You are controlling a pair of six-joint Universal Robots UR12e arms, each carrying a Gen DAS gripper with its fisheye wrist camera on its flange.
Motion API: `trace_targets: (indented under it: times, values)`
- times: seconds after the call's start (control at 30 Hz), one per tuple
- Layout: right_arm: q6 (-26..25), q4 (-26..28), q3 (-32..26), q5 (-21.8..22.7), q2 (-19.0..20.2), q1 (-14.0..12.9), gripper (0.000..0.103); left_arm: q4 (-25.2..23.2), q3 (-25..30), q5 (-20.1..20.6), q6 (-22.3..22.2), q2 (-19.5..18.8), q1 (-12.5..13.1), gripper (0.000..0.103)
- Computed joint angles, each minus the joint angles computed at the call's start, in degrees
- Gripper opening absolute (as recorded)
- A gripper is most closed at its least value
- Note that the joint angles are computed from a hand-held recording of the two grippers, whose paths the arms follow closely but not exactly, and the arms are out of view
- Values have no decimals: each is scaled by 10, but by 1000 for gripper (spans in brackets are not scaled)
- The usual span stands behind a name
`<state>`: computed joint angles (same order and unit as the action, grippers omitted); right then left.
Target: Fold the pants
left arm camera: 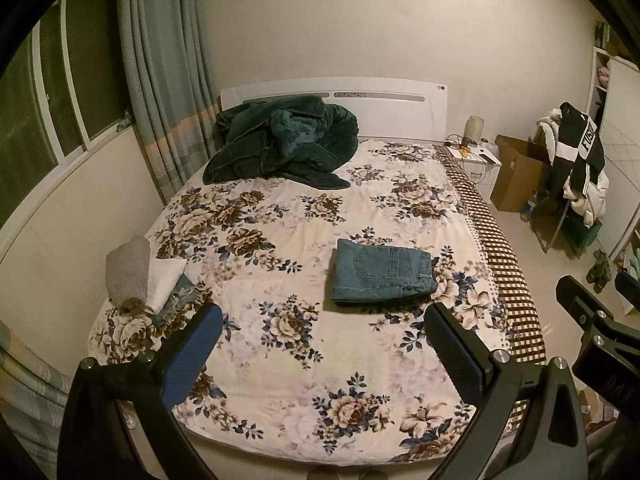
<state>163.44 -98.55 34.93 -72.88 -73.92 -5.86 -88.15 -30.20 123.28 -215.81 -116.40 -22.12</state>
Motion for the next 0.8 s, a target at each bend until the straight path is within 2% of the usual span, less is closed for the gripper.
trace_targets:
  times: [0.8]
  values:
    - [-3, 10, -11, 1, 5, -2, 103, -1, 7, 1, 4, -5, -1, 103]
